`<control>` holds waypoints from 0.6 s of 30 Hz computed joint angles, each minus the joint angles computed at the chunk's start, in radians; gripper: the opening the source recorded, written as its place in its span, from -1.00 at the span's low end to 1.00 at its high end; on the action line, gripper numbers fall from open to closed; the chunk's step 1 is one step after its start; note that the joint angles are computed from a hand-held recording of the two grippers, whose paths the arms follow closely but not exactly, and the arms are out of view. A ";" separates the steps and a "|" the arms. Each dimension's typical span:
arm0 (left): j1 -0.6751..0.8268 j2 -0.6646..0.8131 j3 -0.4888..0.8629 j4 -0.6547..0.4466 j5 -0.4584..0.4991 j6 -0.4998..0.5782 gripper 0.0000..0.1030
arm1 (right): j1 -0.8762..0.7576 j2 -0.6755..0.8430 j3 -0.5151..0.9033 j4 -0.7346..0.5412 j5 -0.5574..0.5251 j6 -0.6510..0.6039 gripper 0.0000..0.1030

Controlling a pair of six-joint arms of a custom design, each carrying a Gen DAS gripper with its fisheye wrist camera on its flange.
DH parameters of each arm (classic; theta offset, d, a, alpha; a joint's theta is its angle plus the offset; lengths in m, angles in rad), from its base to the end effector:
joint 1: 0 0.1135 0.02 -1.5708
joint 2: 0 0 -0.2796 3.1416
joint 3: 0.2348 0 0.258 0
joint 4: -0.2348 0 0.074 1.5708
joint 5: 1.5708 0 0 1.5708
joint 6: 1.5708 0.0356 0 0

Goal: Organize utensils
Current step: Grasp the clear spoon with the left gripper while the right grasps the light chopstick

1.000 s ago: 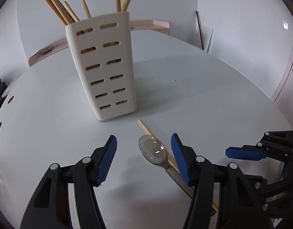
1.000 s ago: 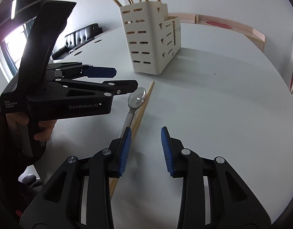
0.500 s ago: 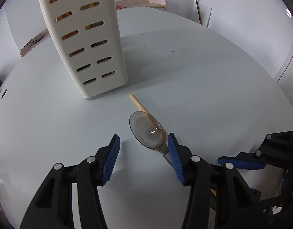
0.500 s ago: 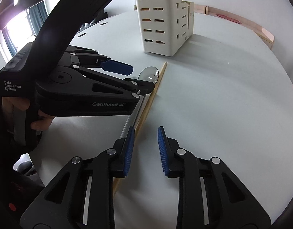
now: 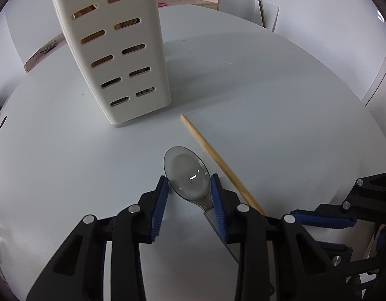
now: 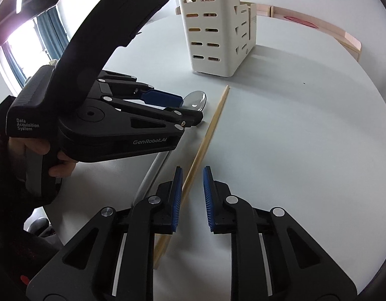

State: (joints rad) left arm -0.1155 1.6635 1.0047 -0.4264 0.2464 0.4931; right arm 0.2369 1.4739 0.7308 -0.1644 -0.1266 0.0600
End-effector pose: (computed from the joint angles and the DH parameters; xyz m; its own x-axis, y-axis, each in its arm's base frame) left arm 0.3285 -0.0469 0.1898 -0.6674 0.5396 -0.5133 0.6139 0.7888 0.0309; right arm 0.2766 0.0714 0.1801 -0.7831 -0.1279 -0.6086 -0.2619 0.9554 0.1362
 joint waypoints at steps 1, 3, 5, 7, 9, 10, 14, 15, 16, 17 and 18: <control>0.007 0.002 -0.003 0.002 0.006 0.007 -0.34 | 0.006 0.011 0.009 -0.008 0.007 0.001 -0.68; 0.033 0.004 -0.003 0.000 0.020 0.030 -0.35 | 0.021 0.038 0.030 -0.023 0.037 0.003 -0.69; 0.049 0.000 -0.011 0.001 0.034 0.046 -0.36 | 0.035 0.047 0.041 -0.029 0.082 0.004 -0.70; 0.060 0.008 -0.014 0.009 0.048 0.060 -0.37 | 0.037 0.061 0.057 -0.043 0.112 0.011 -0.77; 0.075 0.012 -0.019 0.014 0.059 0.083 -0.37 | 0.029 0.072 0.073 -0.061 0.130 0.013 -0.85; 0.083 0.020 -0.025 0.026 0.063 0.094 -0.37 | 0.024 0.079 0.084 -0.072 0.142 0.018 -0.85; 0.081 0.034 -0.018 0.024 0.083 0.085 -0.38 | -0.009 0.104 0.125 -0.115 0.137 0.026 -0.86; 0.088 0.037 -0.016 0.020 0.091 0.091 -0.38 | -0.015 0.113 0.139 -0.127 0.133 0.020 -0.86; 0.097 0.039 -0.011 0.012 0.100 0.102 -0.38 | -0.019 0.123 0.155 -0.142 0.124 0.011 -0.86; 0.103 0.045 -0.006 0.007 0.107 0.109 -0.38 | -0.024 0.130 0.169 -0.155 0.112 0.004 -0.84; 0.107 0.046 -0.005 0.003 0.114 0.116 -0.38 | -0.029 0.140 0.185 -0.160 0.104 0.003 -0.77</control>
State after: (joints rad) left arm -0.0082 1.7096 0.9998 -0.4237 0.3604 0.6091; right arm 0.2081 1.6140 0.9156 -0.3243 -0.0226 0.0626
